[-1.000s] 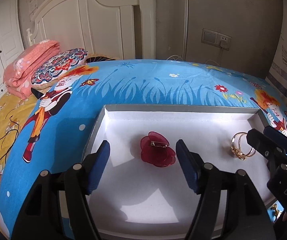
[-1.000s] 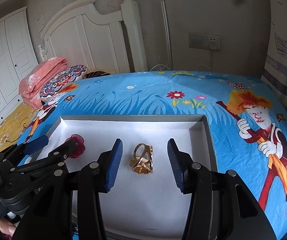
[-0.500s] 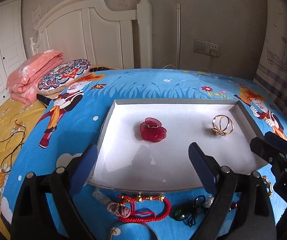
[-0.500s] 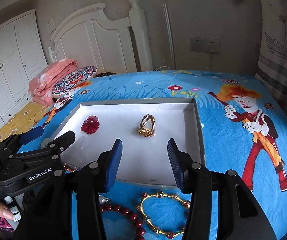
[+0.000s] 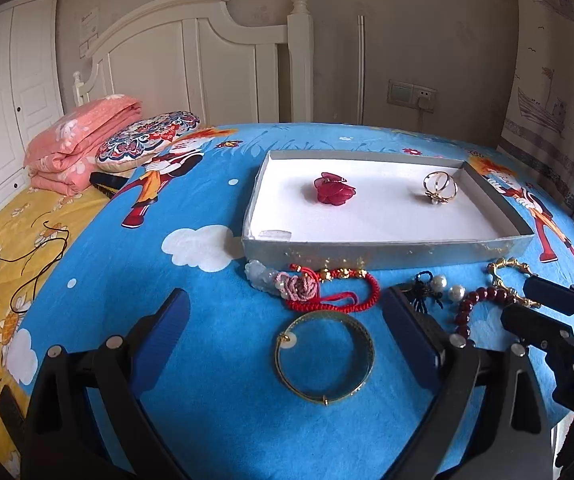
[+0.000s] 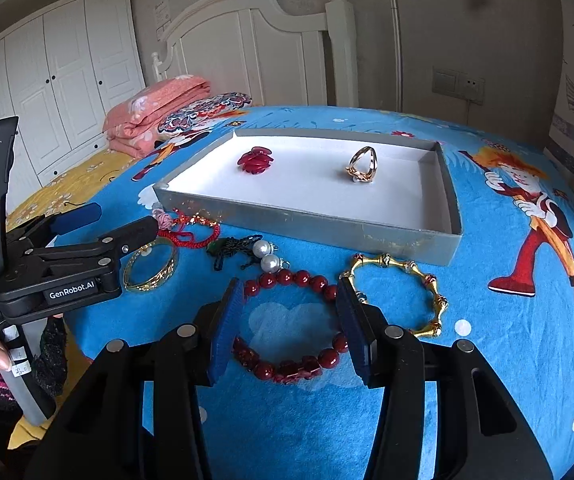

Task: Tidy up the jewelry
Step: 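Lift both tools out of the tray back toward the jewelry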

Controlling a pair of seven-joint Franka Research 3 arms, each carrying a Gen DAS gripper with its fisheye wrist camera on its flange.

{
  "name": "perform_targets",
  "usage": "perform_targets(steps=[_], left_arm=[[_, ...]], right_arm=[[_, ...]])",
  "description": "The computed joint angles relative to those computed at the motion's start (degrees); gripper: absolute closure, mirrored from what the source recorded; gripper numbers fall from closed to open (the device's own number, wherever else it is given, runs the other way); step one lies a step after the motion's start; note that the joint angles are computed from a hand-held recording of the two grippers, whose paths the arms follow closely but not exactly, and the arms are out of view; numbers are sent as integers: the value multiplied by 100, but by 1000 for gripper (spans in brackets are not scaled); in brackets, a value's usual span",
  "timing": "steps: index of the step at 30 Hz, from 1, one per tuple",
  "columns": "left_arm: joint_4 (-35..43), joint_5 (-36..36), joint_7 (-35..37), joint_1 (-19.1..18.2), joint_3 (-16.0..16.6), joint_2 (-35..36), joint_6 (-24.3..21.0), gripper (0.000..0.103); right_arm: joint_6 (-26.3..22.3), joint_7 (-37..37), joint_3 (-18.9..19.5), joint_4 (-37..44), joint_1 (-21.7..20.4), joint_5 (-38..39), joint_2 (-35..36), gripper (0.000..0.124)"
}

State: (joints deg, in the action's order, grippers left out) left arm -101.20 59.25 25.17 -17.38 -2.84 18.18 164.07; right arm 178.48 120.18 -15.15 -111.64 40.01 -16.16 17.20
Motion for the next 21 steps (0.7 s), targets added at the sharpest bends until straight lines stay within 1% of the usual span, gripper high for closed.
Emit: perform_targets(steps=[1, 4, 7, 9, 10, 11, 15, 16, 18, 20, 21], left_arm=[[-122, 113, -94, -28, 35, -72, 37, 9], [-440, 704, -575, -111, 121, -267, 79, 9], [-661, 1180, -980, -53, 58, -393, 109, 9], [-733, 1209, -1021, 51, -34, -397, 161, 9], [-757, 1168, -998, 98, -74, -392, 179, 9], [-773, 1117, -978, 133, -104, -382, 184, 9], [-728, 878, -814, 198, -160, -284, 225, 9], [-689, 802, -723, 202, -171, -247, 221, 9], [-593, 573, -476, 210, -196, -153, 197, 9], [-479, 464, -388, 165, -154, -61, 186, 9], [-421, 400, -333, 146, -139, -16, 171, 9]], right_arm=[[2, -110, 99, -28, -65, 16, -5, 77], [-45, -212, 94, -72, 10, -67, 7, 77], [-74, -371, 231, -89, -58, -31, 20, 76], [-30, -216, -59, -106, 217, -267, 44, 76], [-46, -234, -78, -99, 249, -322, 46, 76], [-35, -301, -7, -119, 204, -323, 36, 76], [76, -96, -429, -238, 607, -722, 8, 76], [83, -155, -345, -282, 533, -695, -34, 77], [71, -376, -46, -368, 268, -545, -129, 82], [122, -653, 311, -481, -47, -311, -218, 83], [142, -736, 384, -522, -106, -232, -245, 83]])
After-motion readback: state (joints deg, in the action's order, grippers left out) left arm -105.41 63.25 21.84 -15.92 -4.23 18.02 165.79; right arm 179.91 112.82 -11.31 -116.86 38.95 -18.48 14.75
